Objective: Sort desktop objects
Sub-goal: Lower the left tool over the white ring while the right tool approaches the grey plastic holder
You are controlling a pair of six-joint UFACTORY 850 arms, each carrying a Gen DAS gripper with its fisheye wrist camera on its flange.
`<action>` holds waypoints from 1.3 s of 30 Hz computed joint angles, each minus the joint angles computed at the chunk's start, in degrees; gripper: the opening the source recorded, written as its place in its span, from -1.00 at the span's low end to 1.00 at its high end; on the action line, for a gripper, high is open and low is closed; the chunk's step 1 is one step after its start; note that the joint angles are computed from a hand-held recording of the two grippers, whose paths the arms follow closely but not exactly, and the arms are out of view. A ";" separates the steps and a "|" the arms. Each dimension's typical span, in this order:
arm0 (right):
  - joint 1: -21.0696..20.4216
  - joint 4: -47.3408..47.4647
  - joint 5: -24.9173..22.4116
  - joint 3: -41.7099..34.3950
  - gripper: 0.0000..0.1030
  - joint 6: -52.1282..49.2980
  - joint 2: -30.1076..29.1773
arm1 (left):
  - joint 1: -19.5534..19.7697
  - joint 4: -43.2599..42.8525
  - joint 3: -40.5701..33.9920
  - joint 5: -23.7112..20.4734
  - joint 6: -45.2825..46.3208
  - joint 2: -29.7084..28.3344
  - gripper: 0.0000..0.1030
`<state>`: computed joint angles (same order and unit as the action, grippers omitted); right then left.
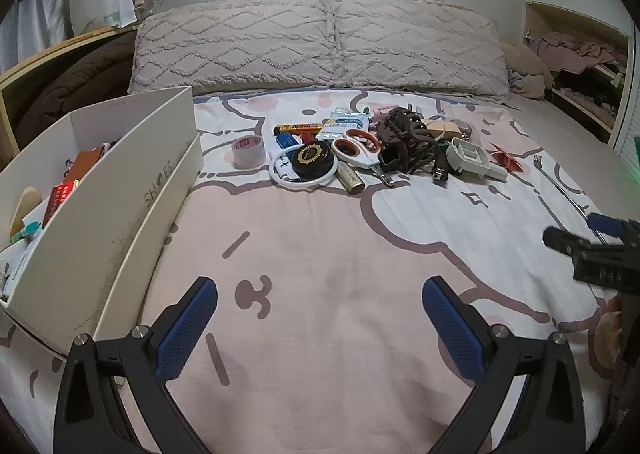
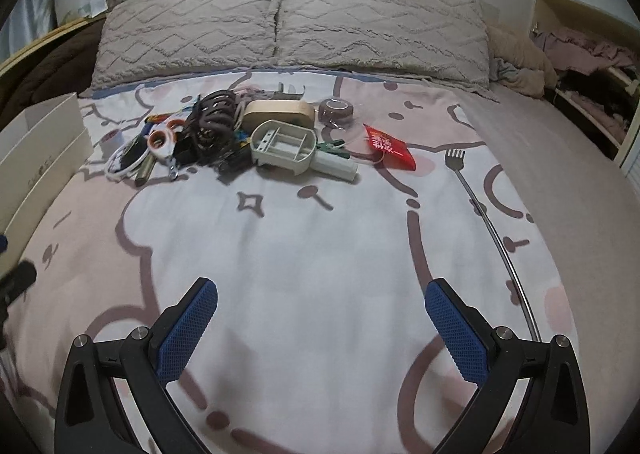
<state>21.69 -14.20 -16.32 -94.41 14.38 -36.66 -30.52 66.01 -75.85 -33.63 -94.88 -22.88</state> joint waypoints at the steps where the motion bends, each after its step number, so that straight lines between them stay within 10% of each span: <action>1: -0.20 1.40 -0.44 -1.01 1.00 -1.43 -0.75 | 0.06 -0.26 -0.12 0.16 0.30 -0.17 1.00; 19: -2.04 27.41 -6.59 -23.05 1.00 -21.60 -14.36 | 2.83 -11.15 -1.60 6.36 7.72 -2.50 1.00; 39: -1.41 24.67 -12.10 -40.13 1.00 -11.67 -26.25 | 8.32 -34.12 -11.74 13.67 29.76 -9.40 1.00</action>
